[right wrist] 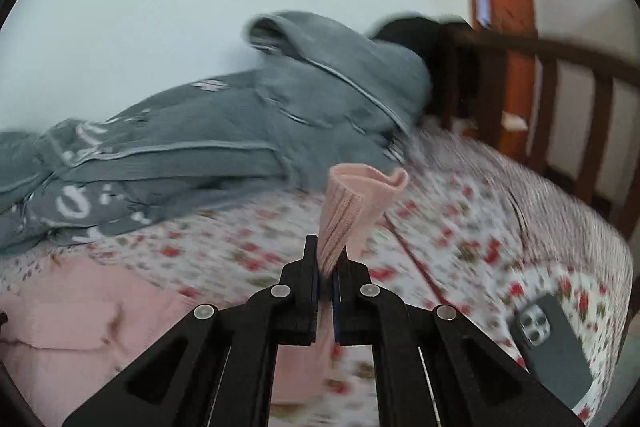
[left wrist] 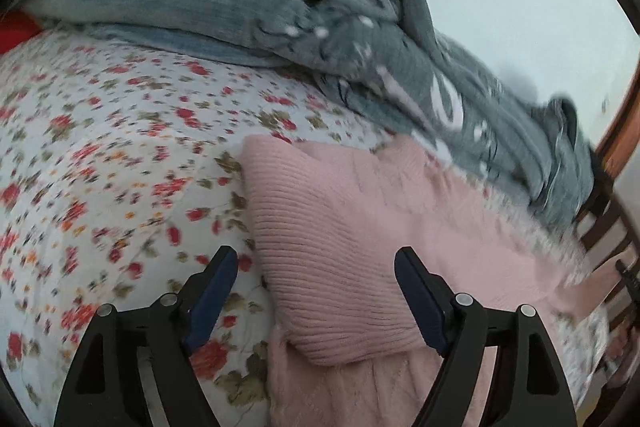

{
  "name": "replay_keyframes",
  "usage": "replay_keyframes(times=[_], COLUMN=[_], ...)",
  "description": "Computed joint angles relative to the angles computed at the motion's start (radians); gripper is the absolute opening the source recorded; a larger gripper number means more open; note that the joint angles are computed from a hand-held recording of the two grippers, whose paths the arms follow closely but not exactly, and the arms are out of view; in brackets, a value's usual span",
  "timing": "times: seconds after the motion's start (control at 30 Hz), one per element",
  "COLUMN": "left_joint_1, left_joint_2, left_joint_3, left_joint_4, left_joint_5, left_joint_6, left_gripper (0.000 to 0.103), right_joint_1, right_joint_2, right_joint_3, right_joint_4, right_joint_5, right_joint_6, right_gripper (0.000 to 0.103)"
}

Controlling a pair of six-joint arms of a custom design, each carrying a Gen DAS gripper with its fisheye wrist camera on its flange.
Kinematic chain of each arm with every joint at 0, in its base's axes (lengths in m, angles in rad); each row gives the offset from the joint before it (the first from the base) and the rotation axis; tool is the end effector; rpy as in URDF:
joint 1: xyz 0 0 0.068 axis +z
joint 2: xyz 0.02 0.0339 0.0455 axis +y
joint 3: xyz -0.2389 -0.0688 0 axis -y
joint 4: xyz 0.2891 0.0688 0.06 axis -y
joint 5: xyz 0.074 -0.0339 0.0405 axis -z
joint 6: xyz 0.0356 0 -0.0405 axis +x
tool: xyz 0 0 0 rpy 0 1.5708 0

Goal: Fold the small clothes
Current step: 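Grasp the other sleeve cuff with the right gripper, then fold the held sleeve across the sweater body with the right gripper, release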

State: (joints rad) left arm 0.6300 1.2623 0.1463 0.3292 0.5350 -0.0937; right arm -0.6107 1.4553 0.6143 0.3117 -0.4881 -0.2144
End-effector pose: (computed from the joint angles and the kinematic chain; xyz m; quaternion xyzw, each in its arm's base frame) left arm 0.1741 0.1045 0.0337 -0.2211 0.8693 -0.1379 0.4200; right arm 0.2725 -0.1704 0.1221 0.0478 0.8489 -0.0016 0.5263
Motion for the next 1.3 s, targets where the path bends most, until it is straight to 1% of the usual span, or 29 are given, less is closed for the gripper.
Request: replay_keyframes(times=[0.03, 0.1, 0.13, 0.17, 0.27, 0.3, 0.33, 0.4, 0.47, 0.53, 0.57, 0.63, 0.67, 0.77, 0.8, 0.83, 0.93, 1.0, 1.03, 1.13, 1.17, 1.27, 1.3], left_joint_1=[0.044, 0.146, 0.204, 0.265, 0.421, 0.478, 0.508, 0.583, 0.645, 0.701, 0.716, 0.728, 0.733, 0.722, 0.718, 0.712, 0.678, 0.658, 0.636, 0.554, 0.521, 0.408, 0.352], left_joint_2=[-0.026, -0.084, -0.102, -0.109, -0.095, -0.095, -0.091, -0.088, -0.028, 0.110, 0.172, 0.253, 0.270, 0.252, 0.248, 0.247, 0.237, 0.219, 0.195, 0.117, 0.091, 0.026, -0.005], left_joint_3=[-0.017, -0.047, -0.057, -0.058, -0.028, -0.019, -0.011, 0.002, 0.040, 0.121, 0.155, 0.206, 0.216, 0.204, 0.200, 0.195, 0.182, 0.169, 0.157, 0.119, 0.104, 0.066, 0.054], left_joint_4=[0.000, -0.019, -0.031, -0.048, -0.141, -0.180, -0.195, -0.226, -0.226, -0.240, -0.252, -0.267, -0.268, -0.247, -0.241, -0.230, -0.199, -0.189, -0.187, -0.174, -0.163, -0.123, -0.119], left_joint_5=[0.044, 0.136, 0.181, 0.228, 0.364, 0.413, 0.436, 0.477, 0.507, 0.575, 0.602, 0.629, 0.630, 0.605, 0.600, 0.596, 0.557, 0.528, 0.507, 0.438, 0.412, 0.349, 0.313], left_joint_6=[-0.006, -0.016, -0.018, -0.016, 0.044, 0.072, 0.087, 0.123, 0.130, 0.136, 0.141, 0.144, 0.147, 0.152, 0.150, 0.145, 0.122, 0.122, 0.121, 0.113, 0.102, 0.065, 0.051], left_gripper=[0.082, 0.085, 0.086, 0.086, 0.087, 0.088, 0.088, 0.089, 0.089, 0.091, 0.091, 0.091, 0.091, 0.091, 0.091, 0.091, 0.091, 0.092, 0.092, 0.092, 0.091, 0.090, 0.089], right_joint_1=[0.042, 0.189, 0.242, 0.341, 0.590, 0.676, 0.738, 0.930, 1.080, 1.186, 1.244, 1.297, 1.333, 1.391, 1.387, 1.389, 1.368, 1.355, 1.348, 1.295, 1.250, 1.127, 1.079], right_joint_2=[-0.050, -0.202, -0.250, -0.320, -0.418, -0.421, -0.420, -0.363, -0.264, -0.163, -0.065, 0.056, 0.140, 0.275, 0.300, 0.337, 0.400, 0.375, 0.358, 0.189, 0.098, -0.079, -0.125], right_joint_3=[-0.026, -0.086, -0.104, -0.119, -0.128, -0.120, -0.117, -0.078, -0.026, 0.023, 0.076, 0.136, 0.176, 0.230, 0.242, 0.264, 0.318, 0.309, 0.301, 0.161, 0.086, -0.051, -0.091], right_joint_4=[-0.004, -0.050, -0.069, -0.109, -0.175, -0.184, -0.187, -0.190, -0.170, -0.154, -0.148, -0.132, -0.119, -0.075, -0.070, -0.075, -0.122, -0.169, -0.181, -0.142, -0.134, -0.150, -0.148], right_joint_5=[0.029, 0.119, 0.152, 0.205, 0.333, 0.377, 0.409, 0.487, 0.518, 0.515, 0.478, 0.428, 0.413, 0.421, 0.405, 0.374, 0.279, 0.244, 0.242, 0.241, 0.233, 0.265, 0.274], right_joint_6=[0.005, 0.031, 0.046, 0.078, 0.162, 0.193, 0.216, 0.299, 0.368, 0.411, 0.436, 0.474, 0.490, 0.495, 0.493, 0.500, 0.508, 0.487, 0.474, 0.421, 0.385, 0.286, 0.245], right_gripper=[0.005, 0.005, 0.005, 0.005, 0.005, 0.005, 0.005, 0.005, 0.005, 0.005, 0.005, 0.005, 0.005, 0.006, 0.006, 0.007, 0.016, 0.042, 0.046, 0.055, 0.058, 0.059, 0.059])
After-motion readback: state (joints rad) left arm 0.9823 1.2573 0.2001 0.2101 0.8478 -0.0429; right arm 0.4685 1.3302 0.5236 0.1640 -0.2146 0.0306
